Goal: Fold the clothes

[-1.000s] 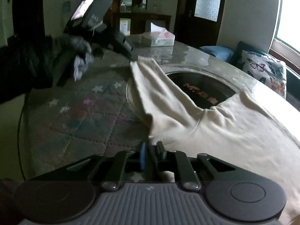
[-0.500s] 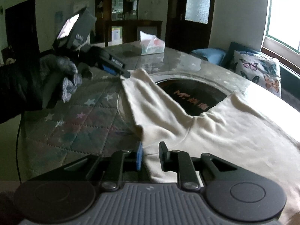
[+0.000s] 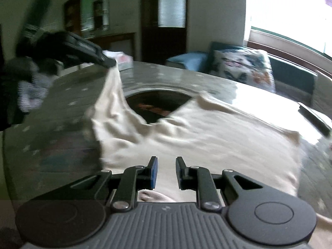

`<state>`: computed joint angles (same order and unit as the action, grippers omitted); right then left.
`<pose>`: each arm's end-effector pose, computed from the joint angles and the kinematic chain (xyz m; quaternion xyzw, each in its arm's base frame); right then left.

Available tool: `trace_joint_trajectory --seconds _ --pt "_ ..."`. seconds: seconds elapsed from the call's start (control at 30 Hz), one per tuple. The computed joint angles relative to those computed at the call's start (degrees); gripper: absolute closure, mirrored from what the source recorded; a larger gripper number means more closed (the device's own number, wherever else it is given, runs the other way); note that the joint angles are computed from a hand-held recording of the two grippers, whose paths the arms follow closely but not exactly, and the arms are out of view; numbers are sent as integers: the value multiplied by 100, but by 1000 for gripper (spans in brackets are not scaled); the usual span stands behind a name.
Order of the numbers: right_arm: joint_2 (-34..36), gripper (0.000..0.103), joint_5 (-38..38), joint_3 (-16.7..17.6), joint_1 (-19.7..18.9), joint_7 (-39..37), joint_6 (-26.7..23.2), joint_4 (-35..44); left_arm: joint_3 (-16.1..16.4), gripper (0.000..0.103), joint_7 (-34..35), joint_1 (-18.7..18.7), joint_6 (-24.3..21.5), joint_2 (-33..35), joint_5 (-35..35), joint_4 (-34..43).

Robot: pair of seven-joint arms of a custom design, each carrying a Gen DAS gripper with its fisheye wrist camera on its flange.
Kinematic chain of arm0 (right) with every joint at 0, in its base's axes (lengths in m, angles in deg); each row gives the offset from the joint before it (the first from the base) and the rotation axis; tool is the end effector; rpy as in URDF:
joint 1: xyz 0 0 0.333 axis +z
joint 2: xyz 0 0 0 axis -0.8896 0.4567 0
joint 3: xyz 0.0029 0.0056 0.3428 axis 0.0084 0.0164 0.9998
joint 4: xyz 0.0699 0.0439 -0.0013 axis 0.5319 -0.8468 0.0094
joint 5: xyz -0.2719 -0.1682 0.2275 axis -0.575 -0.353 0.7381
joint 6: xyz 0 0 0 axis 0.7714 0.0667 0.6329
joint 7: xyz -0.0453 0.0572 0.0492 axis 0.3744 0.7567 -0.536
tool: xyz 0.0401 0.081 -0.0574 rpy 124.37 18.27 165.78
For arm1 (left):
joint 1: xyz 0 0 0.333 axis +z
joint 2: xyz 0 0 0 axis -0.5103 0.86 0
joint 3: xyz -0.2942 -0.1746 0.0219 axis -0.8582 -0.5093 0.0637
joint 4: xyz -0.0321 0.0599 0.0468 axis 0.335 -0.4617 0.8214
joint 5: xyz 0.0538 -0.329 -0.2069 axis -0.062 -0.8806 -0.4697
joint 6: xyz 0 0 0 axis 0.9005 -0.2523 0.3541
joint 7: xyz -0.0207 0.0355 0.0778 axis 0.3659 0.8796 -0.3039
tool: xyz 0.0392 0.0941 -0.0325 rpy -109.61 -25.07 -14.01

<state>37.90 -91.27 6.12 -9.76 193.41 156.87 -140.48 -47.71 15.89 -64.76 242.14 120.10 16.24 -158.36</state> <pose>0.5928 0.4420 0.3439 -0.7518 0.4890 -0.2391 0.3722 0.6696 -0.2985 0.4130 -0.5512 0.6551 -0.4405 0.2703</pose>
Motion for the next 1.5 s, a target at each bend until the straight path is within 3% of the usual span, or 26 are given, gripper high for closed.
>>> trace_joint_trajectory --seconds 0.17,0.3,0.37,0.47,0.57,0.63,0.7,0.77,0.9,1.0,1.1,1.2,1.3,1.33,1.43,1.5 --pt "-55 85 452 -982 707 517 189 -591 -1837 97 344 1122 106 54 1035 187" --pt "-41 85 975 -1683 1271 687 336 -1072 -3038 97 538 1799 -67 337 1784 369" --pt "-33 85 1246 -1889 1447 688 372 -1254 -3311 97 626 1889 -298 483 1979 496" --pt "-77 85 1644 -2065 1610 681 401 -1527 -3453 95 839 1822 -720 670 2099 705" --pt "-112 85 1969 -2123 1675 622 399 -1706 -3352 93 1047 1646 -1116 749 2046 833" --pt "-114 85 2143 -2177 1734 597 414 -1787 -3368 80 1230 1639 -1303 756 1978 823" --pt "-123 85 2312 -2212 1780 570 458 -1861 -3257 64 1332 1599 -1124 661 1876 635" --pt "-195 85 2434 -2109 1709 490 560 -1910 -3074 58 1346 1523 -906 545 1793 439" --pt "-301 83 2557 -1690 1388 175 700 -1824 -2364 51 1082 1211 -538 254 1573 39" --pt "-315 72 2605 -1285 1045 -64 685 -1643 -1641 48 820 799 -409 16 1361 -310" --pt "-271 72 2566 -938 755 -254 588 -1421 -934 45 629 346 -352 -175 1163 -683" --pt "-238 72 2472 -716 558 -294 450 -1258 -550 43 516 100 -360 -301 1044 -982" --pt "-221 75 2277 -559 423 -186 218 -1119 -418 40 474 33 -375 -378 1020 -1222" --pt "-194 87 2200 -641 493 -133 187 -1103 -379 40 471 3 -387 -384 1027 -1267" --pt "-172 98 2011 -810 630 76 119 -1083 -269 39 484 -99 -367 -380 1068 -1364" --pt "-174 99 1912 -987 761 245 156 -1116 -242 39 519 -132 -365 -361 1090 -1390"
